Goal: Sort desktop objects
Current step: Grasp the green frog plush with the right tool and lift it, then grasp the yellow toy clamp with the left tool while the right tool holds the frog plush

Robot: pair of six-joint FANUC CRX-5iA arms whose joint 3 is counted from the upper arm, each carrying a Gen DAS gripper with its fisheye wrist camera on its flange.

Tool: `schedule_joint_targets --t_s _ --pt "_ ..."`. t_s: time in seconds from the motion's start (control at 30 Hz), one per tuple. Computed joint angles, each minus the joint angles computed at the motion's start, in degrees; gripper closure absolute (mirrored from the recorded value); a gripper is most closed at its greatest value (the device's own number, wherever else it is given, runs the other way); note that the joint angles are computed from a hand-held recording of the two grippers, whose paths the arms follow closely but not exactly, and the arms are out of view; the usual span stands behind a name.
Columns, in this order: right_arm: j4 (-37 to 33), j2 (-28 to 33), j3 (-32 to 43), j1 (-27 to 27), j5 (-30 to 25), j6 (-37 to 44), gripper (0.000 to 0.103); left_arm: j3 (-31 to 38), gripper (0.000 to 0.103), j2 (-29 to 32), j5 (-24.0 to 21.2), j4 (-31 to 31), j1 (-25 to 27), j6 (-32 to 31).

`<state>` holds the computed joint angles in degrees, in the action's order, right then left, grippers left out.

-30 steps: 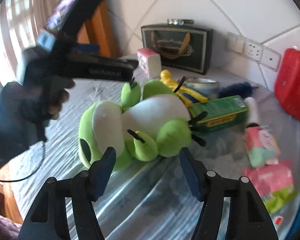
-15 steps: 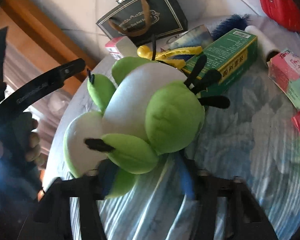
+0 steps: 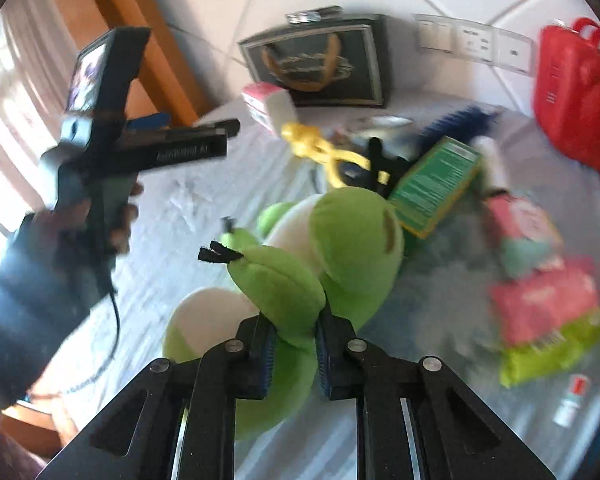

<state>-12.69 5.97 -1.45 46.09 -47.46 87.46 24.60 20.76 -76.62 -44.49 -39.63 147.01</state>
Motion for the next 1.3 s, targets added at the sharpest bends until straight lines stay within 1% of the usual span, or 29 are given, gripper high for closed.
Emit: schedule_joint_targets --t_s 0.03,0.1,0.17,0.2,0.3,0.37,0.4,0.43,0.47,0.5,0.53,0.6,0.63,0.67,0.7,0.73,0.8,0.83,0.93,1.0,1.03,1.1,1.2,1.27,1.3 --pt "1.61 -0.17 -0.65 -0.07 -0.20 -0.85 0.086 0.89 0.001 1.30 1.44 1.69 0.96 -0.56" --pt "2.07 0.67 -0.37 -0.72 -1.81 0.17 0.084 2.72 0.001 3.86 2.78 4.92 2.55 -1.18" --pt "3.19 0.71 -1.13 -0.64 -1.12 0.04 0.081 4.46 0.001 6.43 4.31 8.63 4.31 -1.52" --pt "2.41 0.57 -1.34 -1.01 -1.07 0.87 0.078 5.76 0.001 7.93 4.33 10.06 5.12 -1.04" --pt "-0.74 0.27 -1.70 -2.39 -0.53 3.62 0.077 7.84 0.001 10.76 5.59 13.78 7.56 3.03" --pt "-2.35 0.31 -1.52 -3.23 -0.69 5.86 0.076 10.28 0.001 13.52 4.60 16.30 9.17 4.17" --pt "-2.77 0.64 -1.22 -3.38 -0.71 6.41 0.076 10.94 0.002 14.42 4.06 17.34 9.83 4.30" --pt "-3.69 0.58 -1.16 -3.82 -1.05 7.42 0.076 11.11 0.007 15.04 4.12 18.67 10.58 4.98" --pt "-4.04 0.61 -1.10 -4.04 -1.15 7.77 0.076 9.86 0.012 14.80 5.88 20.40 11.53 5.73" --pt "-4.71 0.78 -0.84 -4.51 -1.34 8.44 0.076 7.76 0.013 14.09 8.55 22.63 12.66 5.89" --pt "-5.43 0.66 -0.79 -4.84 -1.56 8.99 0.076 6.66 0.014 13.85 9.65 23.94 13.41 6.15" --pt "-6.59 0.43 -0.79 -5.38 -1.48 9.83 0.074 5.95 0.014 13.56 9.85 23.39 13.45 6.35" --pt "-6.80 0.27 -1.12 -5.49 -0.89 10.16 0.072 5.39 0.014 13.37 10.26 23.17 13.46 5.88" --pt "-6.77 0.29 -1.25 -5.52 -0.62 10.04 0.061 3.79 0.014 12.61 12.03 23.82 13.83 4.56" --pt "-7.29 0.61 -0.89 -5.78 -0.94 10.08 0.049 1.65 0.017 11.48 14.39 24.50 14.20 3.23" --pt "-7.87 0.76 -0.83 -6.00 -0.84 9.85 0.046 -0.96 0.027 10.00 17.28 25.50 14.69 1.27" --pt "-10.20 0.83 -0.50 -6.83 -1.33 10.24 0.044 -3.73 0.043 8.24 19.81 26.66 15.14 -2.21" --pt "-10.93 0.99 -0.31 -7.13 -1.41 10.05 0.044 -4.76 0.055 7.54 20.15 26.96 15.17 -5.10" --pt "-10.22 0.01 -1.44 -6.78 -0.08 8.81 0.038 -8.10 0.065 5.00 21.29 26.53 15.05 -7.53" --pt "-10.73 -0.68 -2.03 -6.76 0.53 8.88 0.030 -10.29 0.070 3.36 21.95 27.03 15.03 -8.86" --pt "-11.82 -1.14 -2.26 -6.95 0.68 9.45 0.029 -11.14 0.073 2.61 21.71 26.97 14.81 -9.66" --pt "-12.70 -1.93 -2.81 -6.73 1.05 9.94 0.025 -13.17 0.073 0.81 21.42 27.08 14.12 -11.64" --pt "-10.56 -3.13 -4.44 -5.00 3.49 7.62 0.023 -15.73 0.073 -1.72 20.37 26.22 12.54 -12.74" --pt "-7.81 -3.37 -5.59 -3.50 5.51 3.79 0.023 -17.27 0.073 -3.13 19.94 25.56 11.32 -12.83" --pt "-7.44 -3.05 -5.57 -3.23 5.60 2.17 0.023 -18.26 0.073 -4.00 19.91 25.45 10.57 -13.05"
